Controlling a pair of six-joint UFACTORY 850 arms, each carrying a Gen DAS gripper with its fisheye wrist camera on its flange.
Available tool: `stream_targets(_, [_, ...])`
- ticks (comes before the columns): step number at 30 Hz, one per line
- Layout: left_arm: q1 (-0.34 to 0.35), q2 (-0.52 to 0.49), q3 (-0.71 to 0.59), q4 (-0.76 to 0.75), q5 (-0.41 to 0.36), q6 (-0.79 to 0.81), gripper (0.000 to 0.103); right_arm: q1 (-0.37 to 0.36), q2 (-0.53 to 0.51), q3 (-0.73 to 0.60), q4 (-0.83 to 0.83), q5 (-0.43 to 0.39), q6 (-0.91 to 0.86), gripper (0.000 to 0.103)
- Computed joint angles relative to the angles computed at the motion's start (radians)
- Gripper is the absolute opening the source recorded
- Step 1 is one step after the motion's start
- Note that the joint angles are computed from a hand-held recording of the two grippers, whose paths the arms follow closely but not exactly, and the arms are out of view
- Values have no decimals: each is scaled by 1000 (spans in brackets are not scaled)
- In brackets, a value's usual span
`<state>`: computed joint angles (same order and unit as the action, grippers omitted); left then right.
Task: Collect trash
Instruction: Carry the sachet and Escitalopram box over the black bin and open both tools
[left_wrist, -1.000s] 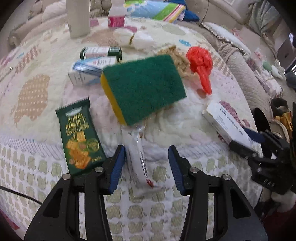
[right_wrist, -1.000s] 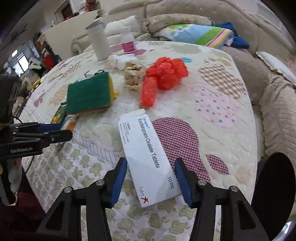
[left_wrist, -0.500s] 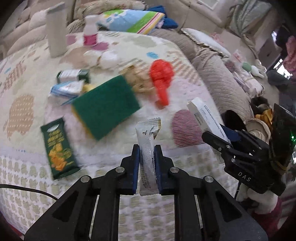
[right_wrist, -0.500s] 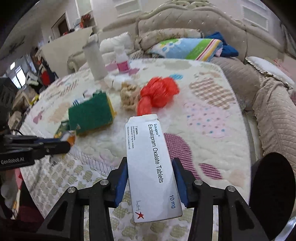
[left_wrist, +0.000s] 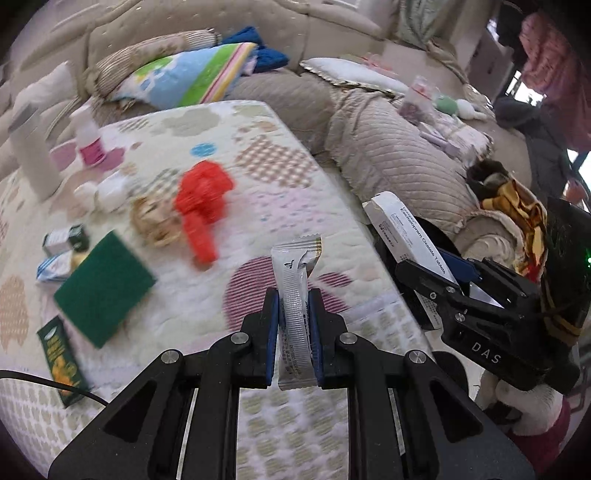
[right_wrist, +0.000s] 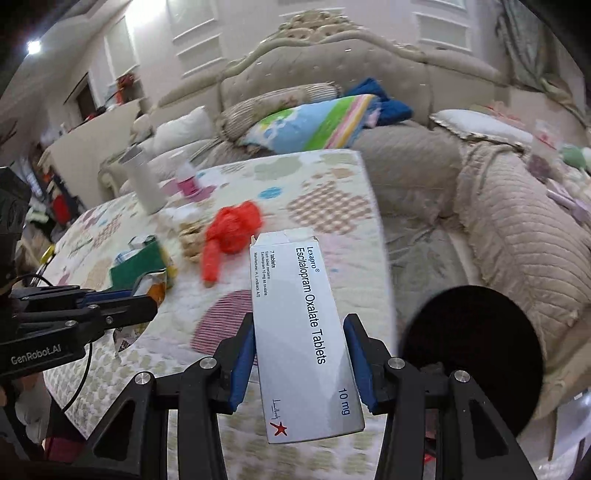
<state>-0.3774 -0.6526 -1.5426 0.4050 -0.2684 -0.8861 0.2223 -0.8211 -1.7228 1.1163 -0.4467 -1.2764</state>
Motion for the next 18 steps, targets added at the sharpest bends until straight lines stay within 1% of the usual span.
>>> stream_targets(7, [-27,-90,-148,-97,-42,142,13,-56,7,12,-2,37,48,45])
stream_targets(12, [-43,-160,-260,-172,-76,243,13,-87,-3,-1,-42,57,119,45])
stream_targets(15, [-49,-211,-343,-263,-99,336,13,-104,-12,-11,-60,64,157,45])
stream_targets(18, [-53,-254,-410,-320,-120,396,13,-118,-25,-29,-92,67,204,45])
